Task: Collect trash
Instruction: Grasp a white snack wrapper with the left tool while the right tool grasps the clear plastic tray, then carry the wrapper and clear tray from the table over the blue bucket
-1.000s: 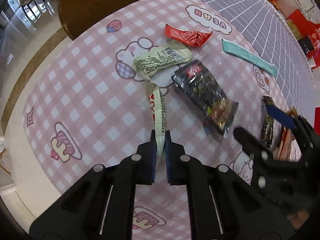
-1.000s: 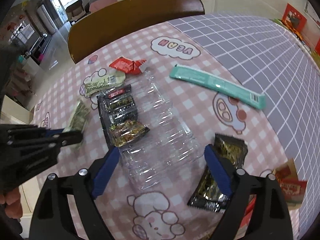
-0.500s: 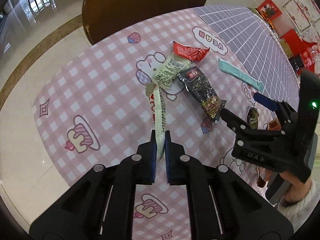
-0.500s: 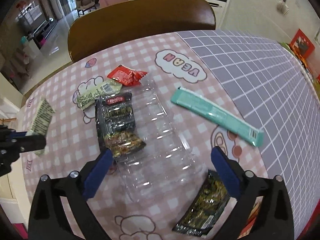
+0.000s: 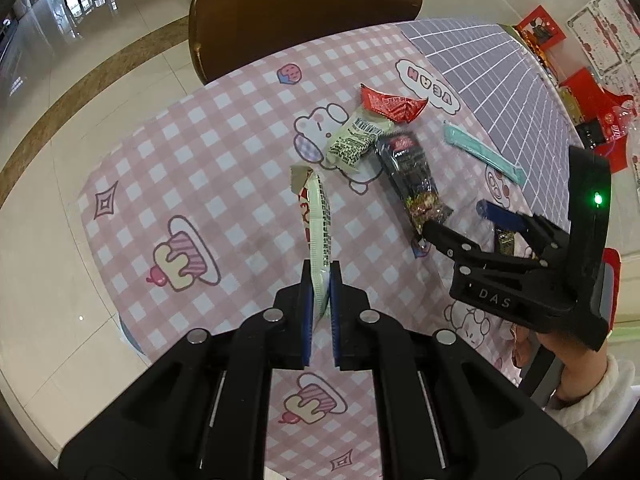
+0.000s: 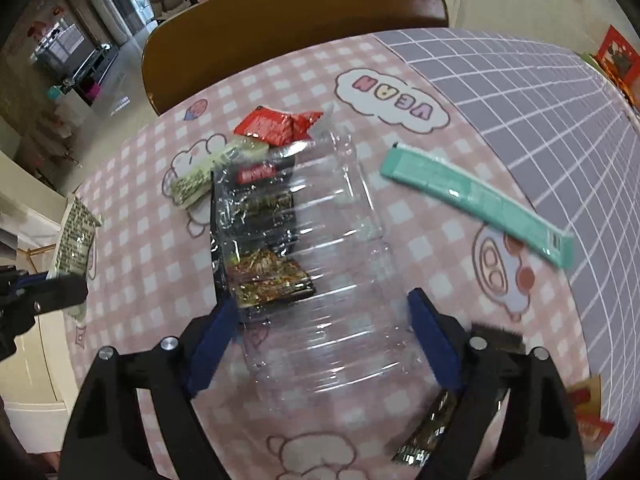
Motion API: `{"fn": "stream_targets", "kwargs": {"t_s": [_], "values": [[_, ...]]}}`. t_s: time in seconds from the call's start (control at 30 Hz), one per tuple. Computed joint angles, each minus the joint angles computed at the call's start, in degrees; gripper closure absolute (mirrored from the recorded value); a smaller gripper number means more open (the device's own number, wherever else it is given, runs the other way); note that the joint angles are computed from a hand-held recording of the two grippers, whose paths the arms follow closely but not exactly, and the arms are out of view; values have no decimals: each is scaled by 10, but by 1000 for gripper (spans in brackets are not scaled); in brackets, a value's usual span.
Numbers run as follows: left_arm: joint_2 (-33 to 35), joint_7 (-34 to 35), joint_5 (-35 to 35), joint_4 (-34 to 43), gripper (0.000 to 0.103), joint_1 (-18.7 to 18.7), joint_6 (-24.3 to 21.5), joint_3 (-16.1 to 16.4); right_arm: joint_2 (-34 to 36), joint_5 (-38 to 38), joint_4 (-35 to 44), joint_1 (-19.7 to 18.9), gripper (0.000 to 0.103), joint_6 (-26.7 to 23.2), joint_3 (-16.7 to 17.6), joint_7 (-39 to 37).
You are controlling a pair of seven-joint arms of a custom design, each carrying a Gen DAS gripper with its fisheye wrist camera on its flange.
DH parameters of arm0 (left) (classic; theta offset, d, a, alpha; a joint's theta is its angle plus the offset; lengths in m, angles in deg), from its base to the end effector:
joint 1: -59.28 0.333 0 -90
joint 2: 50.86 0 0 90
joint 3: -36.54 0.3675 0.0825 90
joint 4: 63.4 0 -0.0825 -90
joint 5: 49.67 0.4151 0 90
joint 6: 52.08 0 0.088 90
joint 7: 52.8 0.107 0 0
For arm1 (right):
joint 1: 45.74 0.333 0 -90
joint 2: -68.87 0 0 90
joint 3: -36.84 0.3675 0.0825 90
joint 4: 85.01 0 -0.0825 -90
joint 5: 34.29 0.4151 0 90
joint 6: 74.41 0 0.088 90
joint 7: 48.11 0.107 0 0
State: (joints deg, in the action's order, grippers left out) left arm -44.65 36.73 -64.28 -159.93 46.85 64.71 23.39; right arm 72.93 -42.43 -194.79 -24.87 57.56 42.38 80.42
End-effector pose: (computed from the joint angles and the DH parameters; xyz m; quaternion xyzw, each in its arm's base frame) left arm 0.5887 -0.2892 0.5998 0.5652 -0.8052 0.1735 0.0470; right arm 0.5736 0.2799 0.5275 -0.6487 0.7425 -0.0891 0.1415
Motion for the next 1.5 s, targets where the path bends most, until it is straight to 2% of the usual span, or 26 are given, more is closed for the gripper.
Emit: {"fn": "stream_targets", "kwargs": {"t_s": [0.2, 0.4, 0.5, 0.7, 0.87, 1.1, 1.3, 1.5], "values": [[-26, 33, -29, -17, 96, 10, -6, 5, -31, -6, -21, 12, 23, -9, 10, 68], [-59, 72, -64, -39, 96, 22, -17, 18, -79, 49, -63, 14, 23, 44, 21, 152], [-77, 95, -78, -52, 96, 31, -24, 26, -92, 84, -80, 20, 23, 86, 30, 195], [-115, 142, -97, -77, 96, 53, -39, 52, -74, 82, -47, 44, 23, 106, 52, 250], [-144, 177, -95, -98, 96, 81, -54, 78, -15, 71, 23, 78, 23, 125, 62, 277], [-167, 210, -71, -122, 96, 131, -73, 116, 97, 77, 156, 134, 23, 124, 63, 262], [-171, 223, -44, -136, 96, 174, -83, 137, 201, 94, 289, 178, 23, 97, 59, 243], [-165, 230, -25, -146, 96, 204, -94, 147, 270, 101, 392, 214, 23, 53, 47, 240]]}}
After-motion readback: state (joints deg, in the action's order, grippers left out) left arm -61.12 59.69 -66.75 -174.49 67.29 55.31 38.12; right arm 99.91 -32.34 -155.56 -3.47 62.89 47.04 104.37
